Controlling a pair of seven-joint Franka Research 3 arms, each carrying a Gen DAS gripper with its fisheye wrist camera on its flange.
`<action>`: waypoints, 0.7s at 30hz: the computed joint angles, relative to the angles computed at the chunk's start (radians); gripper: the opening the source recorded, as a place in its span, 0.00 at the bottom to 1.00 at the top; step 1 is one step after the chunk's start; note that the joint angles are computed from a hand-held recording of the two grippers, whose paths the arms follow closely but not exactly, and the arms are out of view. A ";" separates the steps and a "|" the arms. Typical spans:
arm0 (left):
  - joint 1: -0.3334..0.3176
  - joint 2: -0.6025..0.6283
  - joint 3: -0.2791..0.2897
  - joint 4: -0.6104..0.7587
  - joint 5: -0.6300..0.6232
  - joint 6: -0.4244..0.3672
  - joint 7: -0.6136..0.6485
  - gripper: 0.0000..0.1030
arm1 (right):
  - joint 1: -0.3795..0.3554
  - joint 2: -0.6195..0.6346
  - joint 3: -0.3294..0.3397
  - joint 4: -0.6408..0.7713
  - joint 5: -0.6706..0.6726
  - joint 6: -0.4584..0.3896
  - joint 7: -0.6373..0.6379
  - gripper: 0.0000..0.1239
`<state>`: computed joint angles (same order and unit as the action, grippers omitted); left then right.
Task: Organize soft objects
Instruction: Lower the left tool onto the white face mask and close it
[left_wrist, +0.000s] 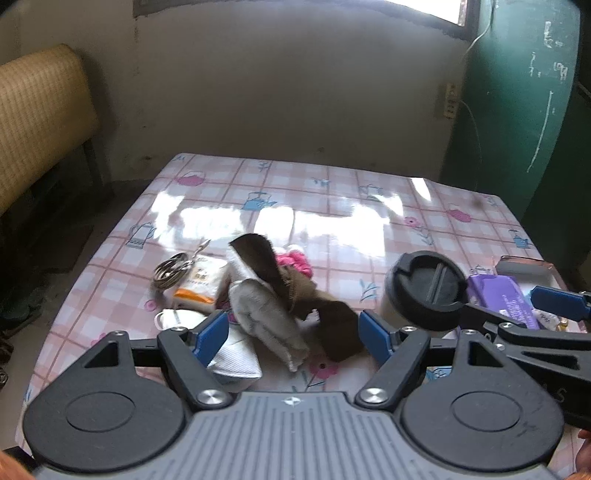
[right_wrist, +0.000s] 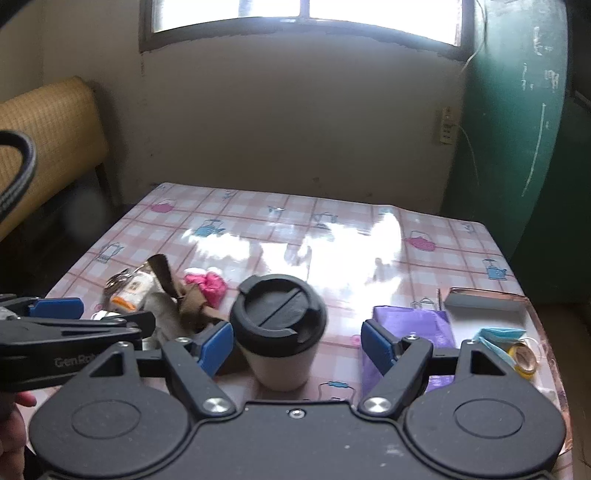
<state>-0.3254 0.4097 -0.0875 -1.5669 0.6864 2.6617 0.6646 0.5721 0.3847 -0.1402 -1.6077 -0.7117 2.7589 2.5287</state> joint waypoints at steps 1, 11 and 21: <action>0.002 -0.004 0.001 -0.005 -0.001 -0.001 -0.001 0.77 | -0.001 0.007 0.005 0.009 0.008 -0.002 -0.007 0.73; 0.037 -0.037 0.003 -0.065 -0.017 0.003 -0.018 0.77 | 0.026 0.075 0.010 0.085 0.079 -0.013 -0.080 0.73; 0.081 -0.077 0.000 -0.151 -0.042 0.051 -0.035 0.77 | 0.059 0.127 0.002 0.132 0.152 0.005 -0.151 0.73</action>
<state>-0.2447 0.3328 -0.0876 -1.7175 0.6446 2.7130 0.6301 0.6312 0.5114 -0.1381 -1.4756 -0.5599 2.7634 2.3776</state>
